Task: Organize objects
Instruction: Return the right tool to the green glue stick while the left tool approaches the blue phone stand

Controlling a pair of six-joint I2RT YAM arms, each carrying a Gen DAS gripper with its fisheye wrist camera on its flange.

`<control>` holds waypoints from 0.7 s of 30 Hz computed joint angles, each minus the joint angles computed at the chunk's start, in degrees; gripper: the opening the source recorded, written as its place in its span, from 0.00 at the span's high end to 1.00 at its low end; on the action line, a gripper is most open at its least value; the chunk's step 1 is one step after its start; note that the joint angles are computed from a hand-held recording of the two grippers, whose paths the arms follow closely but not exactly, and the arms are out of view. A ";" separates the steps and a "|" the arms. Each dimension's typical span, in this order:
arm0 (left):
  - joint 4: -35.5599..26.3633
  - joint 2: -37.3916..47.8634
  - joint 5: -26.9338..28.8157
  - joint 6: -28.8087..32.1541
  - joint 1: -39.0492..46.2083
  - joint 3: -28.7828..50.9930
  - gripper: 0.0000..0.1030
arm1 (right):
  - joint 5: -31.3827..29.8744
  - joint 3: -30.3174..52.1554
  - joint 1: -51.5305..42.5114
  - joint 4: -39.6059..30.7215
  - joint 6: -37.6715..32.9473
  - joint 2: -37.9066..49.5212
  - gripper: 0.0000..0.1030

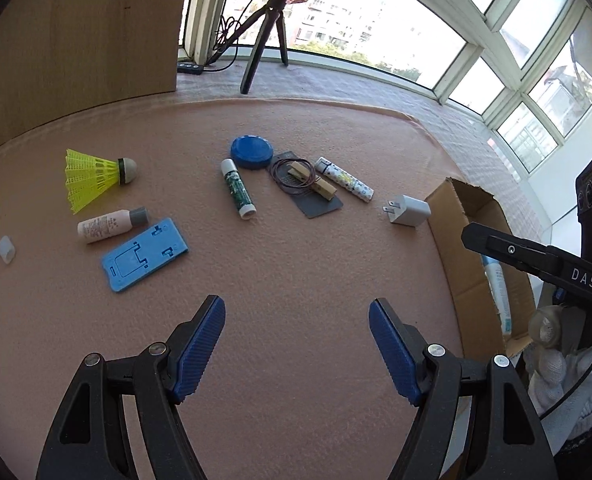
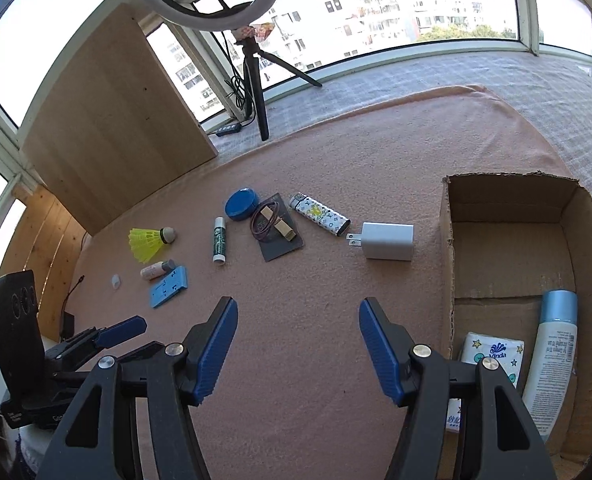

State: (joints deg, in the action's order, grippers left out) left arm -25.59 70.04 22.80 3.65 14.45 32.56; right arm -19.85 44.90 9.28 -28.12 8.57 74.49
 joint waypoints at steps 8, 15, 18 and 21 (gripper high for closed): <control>2.78 14.48 1.73 11.65 13.29 4.75 0.25 | 1.92 3.95 7.51 1.09 3.14 6.12 0.42; 4.70 24.57 2.12 14.95 17.27 9.83 0.25 | 1.09 8.78 11.32 1.03 4.26 12.25 0.42; 5.92 27.43 1.20 15.45 17.05 11.40 0.25 | 0.56 10.77 12.47 1.25 4.78 14.87 0.42; 5.60 30.25 1.60 16.03 16.92 13.53 0.25 | 0.28 12.74 13.37 1.54 5.28 17.56 0.42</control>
State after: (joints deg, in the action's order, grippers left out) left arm -19.99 100.29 24.40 19.68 31.37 46.08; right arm -19.57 57.65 22.64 -26.58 13.85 92.05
